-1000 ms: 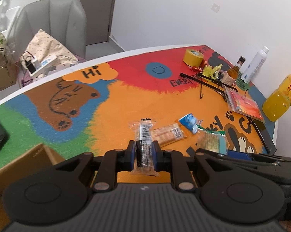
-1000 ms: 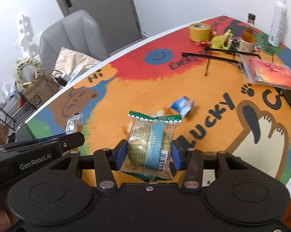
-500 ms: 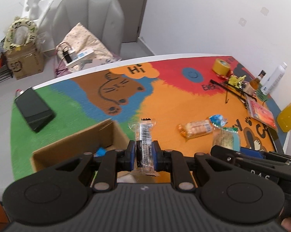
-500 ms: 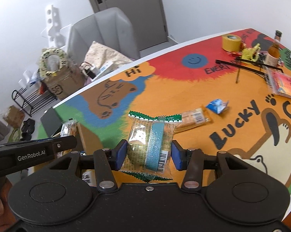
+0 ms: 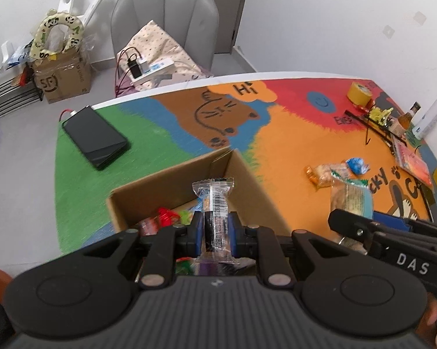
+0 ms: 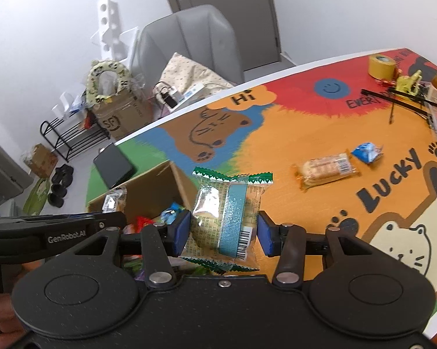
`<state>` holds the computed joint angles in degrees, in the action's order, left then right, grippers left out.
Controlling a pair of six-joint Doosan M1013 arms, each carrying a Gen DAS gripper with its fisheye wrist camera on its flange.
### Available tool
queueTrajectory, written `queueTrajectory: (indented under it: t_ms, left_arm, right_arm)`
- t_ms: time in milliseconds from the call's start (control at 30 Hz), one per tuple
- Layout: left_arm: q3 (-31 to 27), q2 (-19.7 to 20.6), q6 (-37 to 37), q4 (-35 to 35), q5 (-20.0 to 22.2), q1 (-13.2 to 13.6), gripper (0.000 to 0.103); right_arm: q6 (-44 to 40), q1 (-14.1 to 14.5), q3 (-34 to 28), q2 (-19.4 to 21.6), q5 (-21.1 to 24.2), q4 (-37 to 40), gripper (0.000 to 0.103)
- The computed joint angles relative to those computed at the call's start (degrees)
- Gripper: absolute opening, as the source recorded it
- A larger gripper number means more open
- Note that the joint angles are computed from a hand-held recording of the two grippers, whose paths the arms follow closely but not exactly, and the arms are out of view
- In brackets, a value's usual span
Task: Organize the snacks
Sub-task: 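Carry both packs over the cardboard box, then open both tools to drop the packs into the box and withdraw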
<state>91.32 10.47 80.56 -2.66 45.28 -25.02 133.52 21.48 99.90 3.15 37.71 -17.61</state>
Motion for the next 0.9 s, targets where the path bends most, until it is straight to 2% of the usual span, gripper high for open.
queueTrajectory:
  t_ms: [467, 767, 900]
  left_arm:
    - [1.43, -0.30, 1.09, -1.92, 5.38, 2.52, 0.017]
    - [1.61, -0.07, 3.01, -3.74, 6.02, 2.99, 0.017]
    - [1.70, -0.03, 3.22, -5.24, 6.45, 3.36, 0.020]
  right_arm:
    - [-3.74, 3.04, -0.41, 1.25, 1.01, 3.18, 0.046]
    - [-4.91, 3.99, -0.03, 1.98, 1.23, 3.79, 0.046]
    - [-5.27, 4.35, -0.18, 2.47, 2.05, 3.43, 0.046]
